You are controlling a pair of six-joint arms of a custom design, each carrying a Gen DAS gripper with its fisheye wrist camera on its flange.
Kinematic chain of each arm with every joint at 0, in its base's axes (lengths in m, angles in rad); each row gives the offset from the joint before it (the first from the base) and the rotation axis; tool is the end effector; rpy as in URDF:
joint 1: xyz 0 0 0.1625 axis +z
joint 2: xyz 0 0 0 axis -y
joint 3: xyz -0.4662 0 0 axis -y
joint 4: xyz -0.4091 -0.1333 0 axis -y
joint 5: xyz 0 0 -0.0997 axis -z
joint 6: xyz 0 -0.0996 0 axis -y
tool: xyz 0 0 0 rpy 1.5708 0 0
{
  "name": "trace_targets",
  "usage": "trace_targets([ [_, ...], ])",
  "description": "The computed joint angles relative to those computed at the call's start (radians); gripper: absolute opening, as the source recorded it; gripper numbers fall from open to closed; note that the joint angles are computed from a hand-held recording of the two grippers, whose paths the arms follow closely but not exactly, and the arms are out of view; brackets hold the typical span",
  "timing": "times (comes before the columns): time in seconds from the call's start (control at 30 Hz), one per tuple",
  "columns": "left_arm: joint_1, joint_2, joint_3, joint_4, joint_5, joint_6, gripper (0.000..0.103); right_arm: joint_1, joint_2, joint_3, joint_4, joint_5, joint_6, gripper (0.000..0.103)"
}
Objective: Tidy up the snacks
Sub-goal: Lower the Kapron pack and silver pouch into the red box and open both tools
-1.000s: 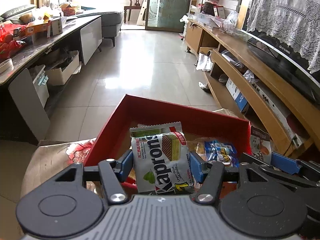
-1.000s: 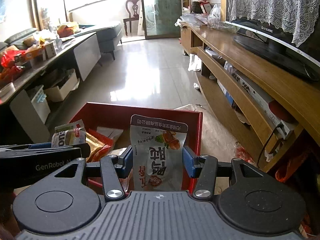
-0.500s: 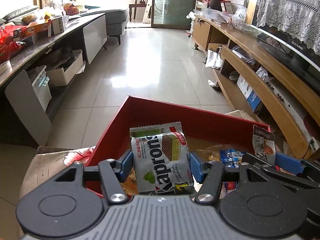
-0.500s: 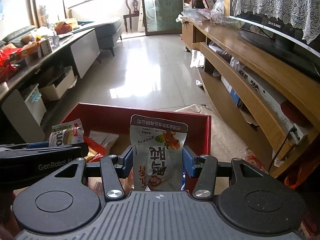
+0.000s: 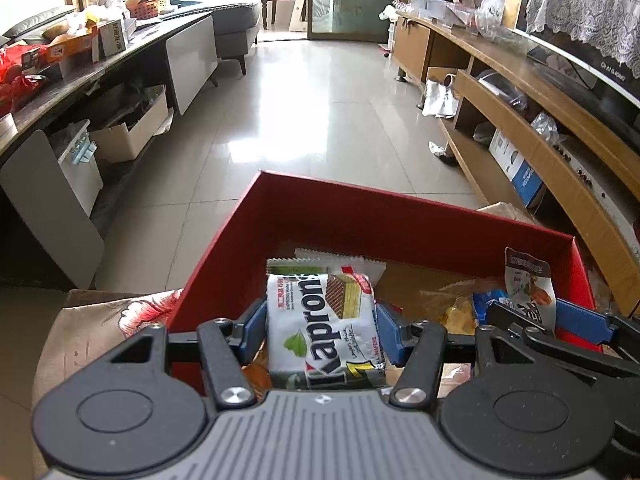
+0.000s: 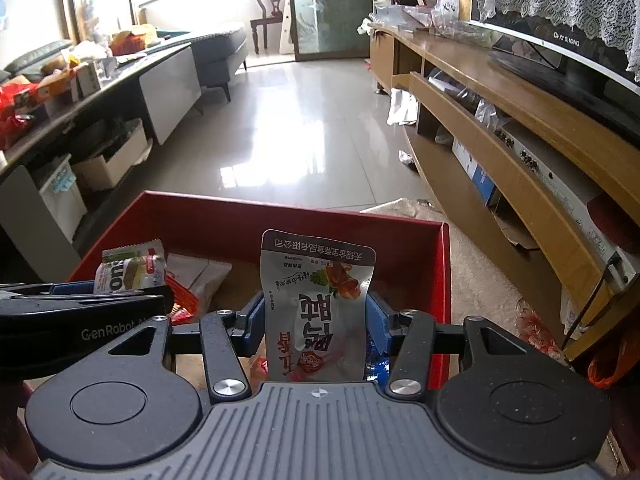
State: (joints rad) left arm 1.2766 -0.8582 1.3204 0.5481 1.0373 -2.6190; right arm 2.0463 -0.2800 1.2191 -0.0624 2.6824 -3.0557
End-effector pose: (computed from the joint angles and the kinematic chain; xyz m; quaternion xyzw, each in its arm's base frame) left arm -0.0072 -0.6583 0.2072 0.3012 0.8797 -0.2362 0.2821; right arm 0.3327 -0.5499 -0.1365 -0.0214 -0.8185 0.4151 0.3967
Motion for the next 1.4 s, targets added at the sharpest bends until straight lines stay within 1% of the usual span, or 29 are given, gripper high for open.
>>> trace_targets([
  [0.07,-0.001,-0.001,0.003,-0.004,-0.004,0.007,0.057,-0.002,0.002,-0.004,0.01,0.001,0.005,0.063],
  [0.2,-0.001,0.001,-0.003,0.005,-0.012,-0.003,0.058,-0.002,0.005,-0.009,0.018,0.002,0.013,0.063],
  [0.37,0.0,0.004,-0.013,0.026,-0.013,-0.02,0.06,0.0,0.008,-0.014,0.029,0.017,0.027,0.072],
  [0.5,-0.003,-0.004,-0.005,0.024,-0.015,-0.024,0.061,0.001,0.004,-0.008,0.028,0.021,0.036,0.075],
  [0.6,-0.005,-0.018,0.005,0.016,-0.012,-0.021,0.064,0.008,0.003,-0.011,0.022,0.03,0.027,0.075],
  [0.73,-0.008,-0.038,0.02,0.016,-0.009,-0.031,0.065,0.017,-0.004,0.002,0.005,0.04,0.017,0.078],
  [1.0,-0.018,-0.085,0.063,0.007,0.004,-0.035,0.066,0.031,-0.015,0.014,0.005,0.055,0.025,0.079],
  [1.1,-0.019,-0.098,0.074,0.015,0.015,-0.044,0.068,0.039,-0.019,0.018,0.002,0.067,0.025,0.079],
  [1.23,-0.022,-0.114,0.088,0.014,0.02,-0.046,0.069,0.049,-0.022,0.017,0.018,0.08,0.046,0.079],
  [1.3,-0.023,-0.119,0.093,0.013,0.021,-0.051,0.069,0.053,-0.022,0.019,0.014,0.086,0.043,0.079],
  [1.4,-0.023,-0.122,0.096,0.018,0.024,-0.056,0.07,0.056,-0.019,0.013,0.042,0.091,0.061,0.08],
])
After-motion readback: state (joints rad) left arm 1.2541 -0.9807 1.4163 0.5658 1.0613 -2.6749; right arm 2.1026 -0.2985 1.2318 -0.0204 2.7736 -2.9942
